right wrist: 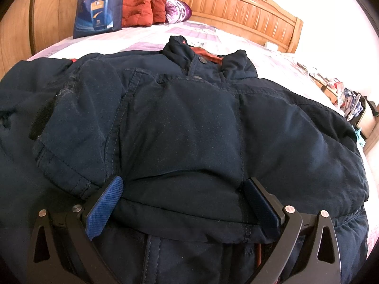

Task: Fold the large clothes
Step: 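Lift the held sleeve and carry it across the jacket body with the left gripper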

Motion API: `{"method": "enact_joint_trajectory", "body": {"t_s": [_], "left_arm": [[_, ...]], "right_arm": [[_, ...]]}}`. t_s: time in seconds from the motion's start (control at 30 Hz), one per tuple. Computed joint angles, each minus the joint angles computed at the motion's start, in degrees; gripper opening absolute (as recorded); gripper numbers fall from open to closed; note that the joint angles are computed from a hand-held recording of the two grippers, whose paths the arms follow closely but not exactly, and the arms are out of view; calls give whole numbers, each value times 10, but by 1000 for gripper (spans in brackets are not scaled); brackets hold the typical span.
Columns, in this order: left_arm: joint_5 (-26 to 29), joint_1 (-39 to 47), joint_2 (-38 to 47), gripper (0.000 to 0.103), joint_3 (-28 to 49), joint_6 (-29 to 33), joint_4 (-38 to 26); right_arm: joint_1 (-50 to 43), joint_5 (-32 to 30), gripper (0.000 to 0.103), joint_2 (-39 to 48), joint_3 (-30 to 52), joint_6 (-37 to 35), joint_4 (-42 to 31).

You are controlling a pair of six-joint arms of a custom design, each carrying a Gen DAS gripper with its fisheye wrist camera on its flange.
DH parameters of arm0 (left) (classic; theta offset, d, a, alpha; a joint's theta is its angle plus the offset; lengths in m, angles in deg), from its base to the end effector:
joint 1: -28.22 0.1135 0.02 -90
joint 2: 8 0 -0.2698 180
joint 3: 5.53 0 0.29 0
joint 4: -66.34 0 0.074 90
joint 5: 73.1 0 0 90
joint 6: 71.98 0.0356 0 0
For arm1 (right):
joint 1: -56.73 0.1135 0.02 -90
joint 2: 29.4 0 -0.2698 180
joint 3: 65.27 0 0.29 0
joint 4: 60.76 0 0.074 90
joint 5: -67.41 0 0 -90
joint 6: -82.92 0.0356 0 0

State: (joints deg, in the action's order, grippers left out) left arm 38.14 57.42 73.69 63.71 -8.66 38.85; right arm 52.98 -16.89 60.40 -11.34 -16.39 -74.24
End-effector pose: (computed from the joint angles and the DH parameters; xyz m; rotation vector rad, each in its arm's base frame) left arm 0.3086 0.1577 0.2491 -0.8735 2.0641 -0.3956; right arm 0.3244 -0.0248 0.1304 -0.0734 2.4378 -0.2233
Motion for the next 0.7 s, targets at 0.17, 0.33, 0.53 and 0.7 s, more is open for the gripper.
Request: {"method": "enact_joint_trajectory", "body": {"t_s": [0.17,0.33,0.53,0.7], "left_arm": [[-19,-63,-36,14,58,16,-53],[-75,-211,-48,14,137,40,-108],[-145,-445,23,14,221,0,-114],[-177,-603,149,13,299,-58,-66]], "right_arm": [[-3,-3,103,2,1,-2,-1],[-2,-3,103,3,4,-1,-3],[-24,-53,103,-1,53,-11,-93],[-121,-133,103,-153,19,-76,-139]]}}
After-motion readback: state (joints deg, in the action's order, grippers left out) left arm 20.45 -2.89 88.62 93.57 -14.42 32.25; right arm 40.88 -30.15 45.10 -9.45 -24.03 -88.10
